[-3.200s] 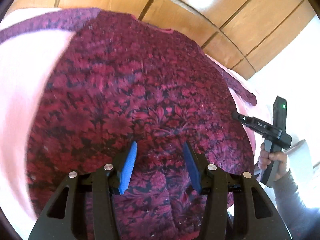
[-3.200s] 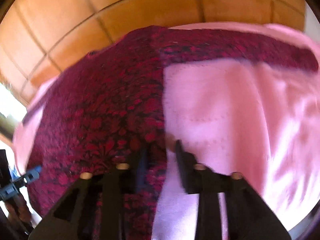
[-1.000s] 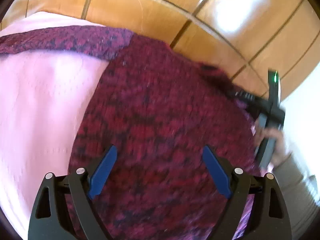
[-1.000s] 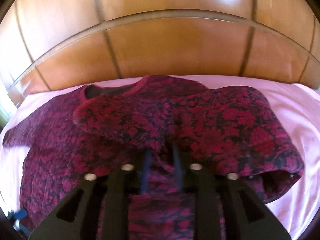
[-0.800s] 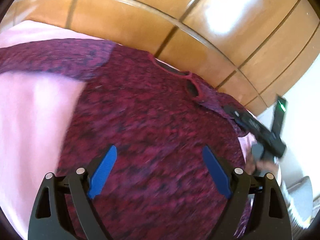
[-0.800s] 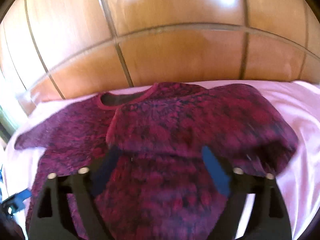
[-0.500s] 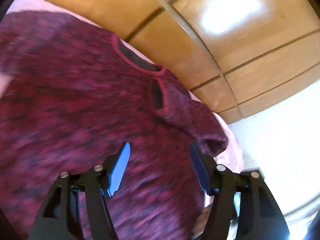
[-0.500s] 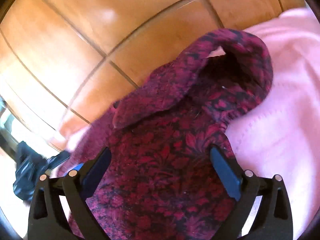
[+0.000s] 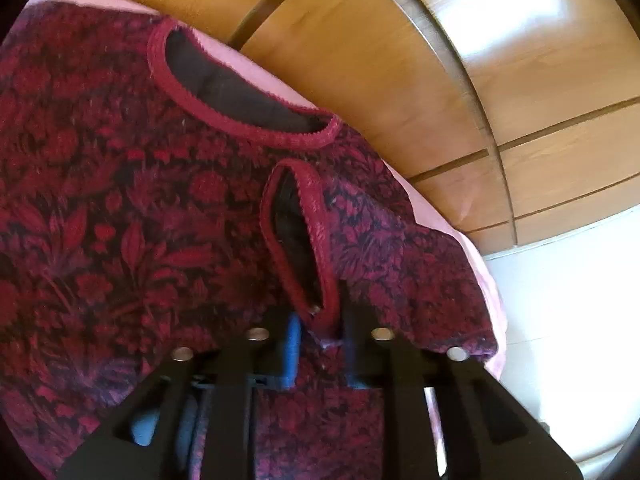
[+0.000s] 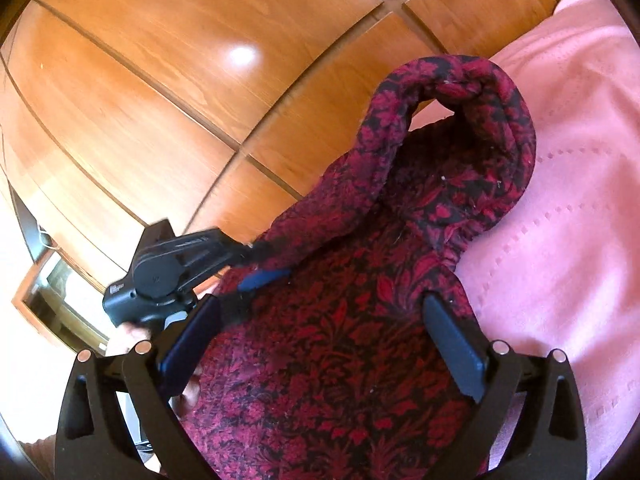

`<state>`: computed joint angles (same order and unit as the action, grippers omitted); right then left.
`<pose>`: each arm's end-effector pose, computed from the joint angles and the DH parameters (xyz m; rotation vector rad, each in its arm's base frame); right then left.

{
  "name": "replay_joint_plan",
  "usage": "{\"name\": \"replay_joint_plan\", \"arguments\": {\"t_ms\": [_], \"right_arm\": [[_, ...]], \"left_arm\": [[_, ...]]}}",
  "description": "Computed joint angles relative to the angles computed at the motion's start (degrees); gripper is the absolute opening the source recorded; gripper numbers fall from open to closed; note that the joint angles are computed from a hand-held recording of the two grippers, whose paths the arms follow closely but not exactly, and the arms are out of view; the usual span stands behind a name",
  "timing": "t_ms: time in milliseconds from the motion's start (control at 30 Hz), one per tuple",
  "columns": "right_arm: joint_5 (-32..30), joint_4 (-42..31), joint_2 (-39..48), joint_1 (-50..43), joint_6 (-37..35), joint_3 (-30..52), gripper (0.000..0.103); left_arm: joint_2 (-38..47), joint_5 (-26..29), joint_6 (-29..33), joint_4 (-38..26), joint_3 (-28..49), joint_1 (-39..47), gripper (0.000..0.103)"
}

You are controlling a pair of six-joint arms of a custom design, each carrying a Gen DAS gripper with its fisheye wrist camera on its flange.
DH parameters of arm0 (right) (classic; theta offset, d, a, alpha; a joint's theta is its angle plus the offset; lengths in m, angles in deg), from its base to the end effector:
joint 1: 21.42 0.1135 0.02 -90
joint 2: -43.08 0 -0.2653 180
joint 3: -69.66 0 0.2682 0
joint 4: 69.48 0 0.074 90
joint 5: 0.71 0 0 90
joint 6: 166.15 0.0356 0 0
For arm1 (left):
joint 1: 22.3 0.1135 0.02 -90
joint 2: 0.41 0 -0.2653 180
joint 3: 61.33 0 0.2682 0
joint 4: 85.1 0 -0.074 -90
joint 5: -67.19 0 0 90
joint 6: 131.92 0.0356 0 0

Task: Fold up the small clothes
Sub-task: 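Grasp the folded edge near the collar with the left gripper while the right gripper holds the fold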

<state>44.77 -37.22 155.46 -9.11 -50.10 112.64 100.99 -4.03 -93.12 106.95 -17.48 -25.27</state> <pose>0.2825 0.0872 0.0478 -0.1833 2.2629 1.2234 0.2909 -0.0266 0.0704 -0.8561 2.3213 -0.8233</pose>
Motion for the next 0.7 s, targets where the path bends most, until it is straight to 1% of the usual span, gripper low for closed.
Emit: {"name": "replay_joint_plan", "arguments": {"t_ms": [67, 133, 200, 233, 267, 367, 467, 567, 633, 700], "right_arm": [[1.2, -0.5, -2.0, 0.1, 0.8, -0.4, 0.101], [2.3, 2.4, -2.5, 0.0, 3.5, -0.4, 0.101], [3.5, 0.5, -0.8, 0.2, 6.3, 2.7, 0.101], [4.0, 0.4, 0.0, 0.3, 7.2, 3.7, 0.101], [5.8, 0.5, 0.9, 0.7, 8.3, 4.9, 0.101], [6.9, 0.3, 2.6, 0.7, 10.5, 7.4, 0.101], [8.7, 0.5, 4.0, 1.3, 10.4, 8.4, 0.101], [7.9, 2.1, 4.0, 0.4, 8.7, 6.9, 0.101], [8.0, 1.6, 3.6, 0.4, 8.6, 6.9, 0.101], [8.7, 1.8, 4.1, 0.9, 7.7, 7.1, 0.101]], "left_arm": [[-2.8, -1.2, 1.2, -0.1, -1.0, 0.0, 0.012], [-6.1, -1.1, 1.8, -0.6, -2.1, 0.9, 0.012], [-8.8, -1.1, 2.2, -1.0, -3.1, 2.2, 0.012], [-10.3, -1.1, 2.3, -0.9, -3.8, 3.1, 0.012], [-11.9, -1.1, 2.5, -1.2, -4.5, 4.0, 0.012], [-17.0, -2.1, 3.8, -3.5, -6.5, 6.8, 0.011], [-21.2, -2.1, 5.3, -5.4, -9.3, 11.7, 0.010], [-24.6, -0.1, 7.0, -6.5, -12.5, 18.2, 0.010], [-25.9, 1.7, 9.0, -7.3, -14.6, 22.1, 0.010], [-25.2, 2.3, 10.4, -6.1, -16.2, 23.5, 0.010]]}}
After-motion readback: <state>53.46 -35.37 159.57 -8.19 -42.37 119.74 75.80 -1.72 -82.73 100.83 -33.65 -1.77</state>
